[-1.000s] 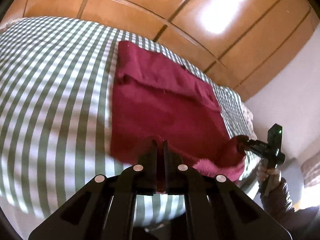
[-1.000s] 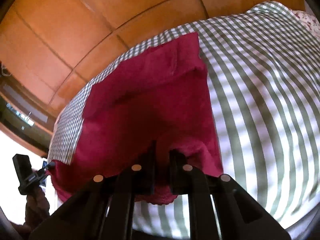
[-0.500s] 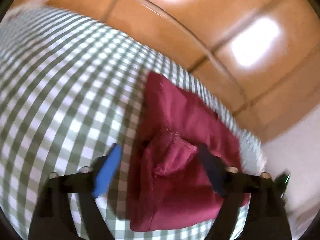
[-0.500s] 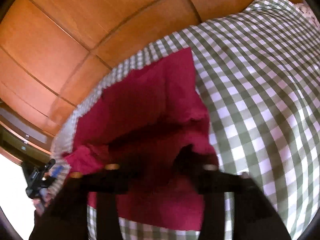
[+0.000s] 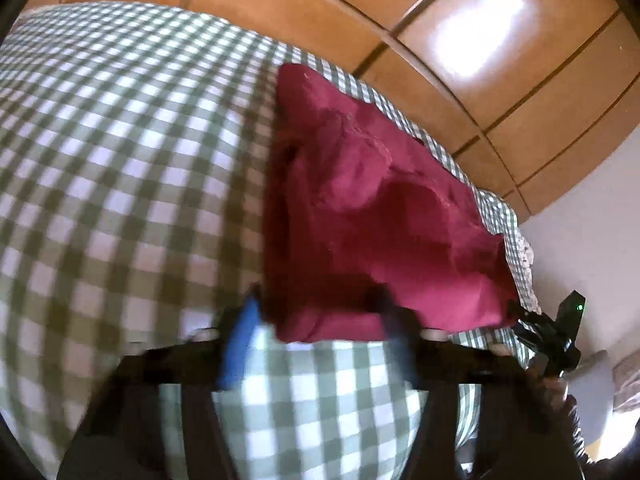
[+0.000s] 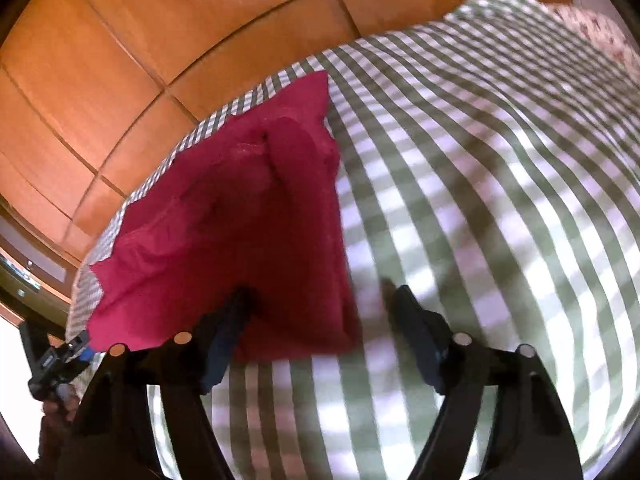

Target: Fold small clothes

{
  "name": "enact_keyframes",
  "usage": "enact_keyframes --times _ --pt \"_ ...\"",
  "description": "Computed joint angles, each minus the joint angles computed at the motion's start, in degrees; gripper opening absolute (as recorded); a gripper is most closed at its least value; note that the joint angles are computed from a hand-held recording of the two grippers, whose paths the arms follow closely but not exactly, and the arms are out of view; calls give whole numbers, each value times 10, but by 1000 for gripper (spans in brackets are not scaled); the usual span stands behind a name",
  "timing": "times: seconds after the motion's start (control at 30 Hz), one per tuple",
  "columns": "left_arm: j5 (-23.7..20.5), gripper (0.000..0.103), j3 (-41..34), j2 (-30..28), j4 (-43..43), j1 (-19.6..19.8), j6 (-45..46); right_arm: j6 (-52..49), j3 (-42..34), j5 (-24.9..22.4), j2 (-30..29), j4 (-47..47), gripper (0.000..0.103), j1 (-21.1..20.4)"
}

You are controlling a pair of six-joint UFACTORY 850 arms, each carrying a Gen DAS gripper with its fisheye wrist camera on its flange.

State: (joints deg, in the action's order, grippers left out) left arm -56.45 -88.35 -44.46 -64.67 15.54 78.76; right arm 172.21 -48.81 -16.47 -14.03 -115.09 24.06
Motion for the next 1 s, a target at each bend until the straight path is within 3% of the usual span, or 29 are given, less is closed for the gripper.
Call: enact_keyframes --times 0.07,0.1,0.13,0.47,0.73,0.8,0.83,0.87,0.9,0.93,0.97,1.0 --pt "23 25 8 3 -4 -7 -8 -84 -18 7 -15 72 44 1" --pt "26 22 11 5 -4 -7 -6 -101 -21 10 -15 88 29 3" --pt "30 17 16 10 -5 -7 0 -95 -22 15 -14 83 23 4" --pt "10 12 97 71 55 30 82 -115 60 16 67 125 19 62" --pt "45 13 212 149 91 64 145 -226 104 18 110 279 20 116" --pt "74 20 224 160 81 62 158 -273 103 16 114 322 27 118" --pt "84 31 226 163 71 61 166 -298 100 5 115 349 40 118" --pt "102 49 230 169 56 60 177 -298 99 -13 119 356 48 119" --pt "129 57 236 176 25 57 201 -284 99 -32 123 351 61 120" --pt "147 67 243 182 -3 55 229 -282 98 -48 125 354 66 122" --pt "168 68 248 189 -34 51 263 -286 93 -68 127 358 67 123" --pt "190 68 253 196 -63 45 293 -283 88 -80 126 352 76 124"
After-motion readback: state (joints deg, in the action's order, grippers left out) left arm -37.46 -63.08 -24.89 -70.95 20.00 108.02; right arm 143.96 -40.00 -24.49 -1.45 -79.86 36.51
